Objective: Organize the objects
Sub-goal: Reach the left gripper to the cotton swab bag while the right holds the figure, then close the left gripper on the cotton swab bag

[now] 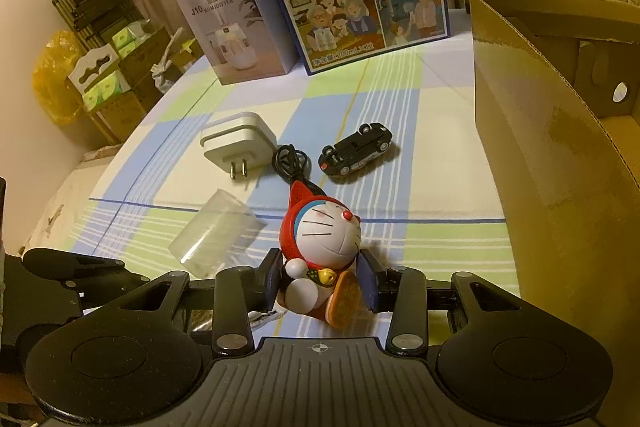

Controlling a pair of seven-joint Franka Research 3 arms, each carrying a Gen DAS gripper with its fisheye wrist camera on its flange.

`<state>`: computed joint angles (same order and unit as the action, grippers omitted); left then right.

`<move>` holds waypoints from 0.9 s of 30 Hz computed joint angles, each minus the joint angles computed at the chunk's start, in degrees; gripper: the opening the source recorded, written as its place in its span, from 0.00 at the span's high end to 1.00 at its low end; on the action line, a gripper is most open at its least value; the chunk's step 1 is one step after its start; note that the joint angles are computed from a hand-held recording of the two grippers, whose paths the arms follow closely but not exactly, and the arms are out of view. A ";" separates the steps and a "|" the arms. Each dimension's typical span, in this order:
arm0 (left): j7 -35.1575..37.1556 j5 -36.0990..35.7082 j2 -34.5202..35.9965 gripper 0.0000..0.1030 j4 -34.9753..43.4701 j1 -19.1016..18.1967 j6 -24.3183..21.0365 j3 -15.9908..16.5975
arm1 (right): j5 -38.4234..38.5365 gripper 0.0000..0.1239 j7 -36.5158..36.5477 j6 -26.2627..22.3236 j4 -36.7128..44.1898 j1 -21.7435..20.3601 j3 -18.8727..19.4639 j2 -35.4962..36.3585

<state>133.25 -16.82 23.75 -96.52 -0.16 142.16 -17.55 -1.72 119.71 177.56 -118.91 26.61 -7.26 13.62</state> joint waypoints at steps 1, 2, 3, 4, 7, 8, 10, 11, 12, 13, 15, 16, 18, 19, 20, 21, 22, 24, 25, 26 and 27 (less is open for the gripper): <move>-0.15 0.07 -0.03 0.59 -0.12 -0.08 0.25 0.03 | 0.01 0.70 -0.01 0.00 0.00 0.01 -0.01 0.00; -0.15 -0.15 -0.05 0.63 -0.25 0.00 0.46 -0.08 | 0.25 0.70 -0.29 -0.04 0.06 -0.26 0.28 0.02; -0.37 -0.24 -0.06 0.65 -0.30 -0.02 0.68 -0.09 | 0.18 0.70 -0.29 -0.05 0.05 -0.16 0.17 -0.02; -0.47 -0.36 -0.05 0.71 -0.33 0.01 0.83 -0.14 | -0.06 0.70 -0.14 -0.07 0.06 0.09 -0.10 -0.04; -0.60 -1.35 0.07 0.79 0.02 0.41 0.13 -0.49 | -1.73 0.70 1.29 0.05 -0.01 1.52 -1.88 -0.13; -0.73 -1.76 0.07 0.79 0.09 0.51 -0.07 -0.56 | -2.42 0.70 1.96 0.05 0.02 2.04 -2.56 -0.12; -0.94 -2.75 0.15 0.80 0.38 0.76 -0.67 -0.74 | -3.76 0.70 3.29 0.10 0.05 2.87 -3.71 -0.08; -0.99 -3.22 0.14 0.80 0.44 0.85 -0.81 -0.81 | -4.29 0.70 3.82 0.10 0.04 3.09 -4.06 -0.12; -0.94 -3.82 0.09 0.80 0.44 0.98 -0.77 -0.94 | -4.79 0.70 4.30 0.15 0.03 3.26 -4.34 -0.13; -0.79 -4.46 -0.06 0.80 0.26 1.12 -0.57 -1.08 | -5.26 0.70 4.75 0.26 0.02 3.39 -4.59 -0.12; -0.43 -5.93 -0.19 0.80 0.24 1.45 -0.42 -1.40 | -6.64 0.70 6.10 0.43 -0.04 4.21 -5.72 -0.17; -0.39 -6.59 -0.21 0.80 0.31 1.52 -0.40 -1.50 | -7.57 0.70 6.98 0.54 -0.11 4.84 -6.52 -0.24; -0.32 -7.52 -0.32 0.80 0.29 1.55 -0.36 -1.56 | -10.01 0.70 9.15 0.65 -0.14 6.45 -8.53 -0.34; -0.14 -7.94 -0.45 0.80 0.18 1.56 -0.20 -1.62 | -11.12 0.70 10.04 0.69 -0.11 6.96 -9.23 -0.37; 0.23 -8.55 -0.57 0.80 0.04 1.68 -0.08 -1.75 | -12.33 0.70 11.02 0.74 -0.05 7.54 -9.99 -0.35; 0.57 -9.35 -0.70 0.80 -0.05 1.85 0.00 -1.94 | -13.57 0.70 12.01 0.78 0.03 8.12 -10.74 -0.35; 0.91 -10.10 -0.79 0.80 -0.10 1.98 0.09 -2.07 | -14.83 0.70 13.10 0.85 0.08 8.71 -11.51 -0.37; 1.37 -11.22 -1.17 0.80 -0.56 2.01 0.84 -2.11 | -16.94 0.70 14.94 1.04 0.12 9.33 -12.51 -0.41; 1.49 -11.51 -1.32 0.80 -0.76 1.92 1.35 -2.03 | -17.95 0.70 15.89 1.11 0.08 9.64 -13.00 -0.48; 1.37 -11.68 -1.45 0.80 -0.94 1.80 1.82 -1.89 | -18.74 0.70 16.64 1.11 0.13 9.68 -13.21 -0.49; 1.18 -11.93 -1.55 0.80 -1.07 1.74 2.32 -1.80 | -19.29 0.70 17.19 1.11 0.14 9.50 -13.13 -0.52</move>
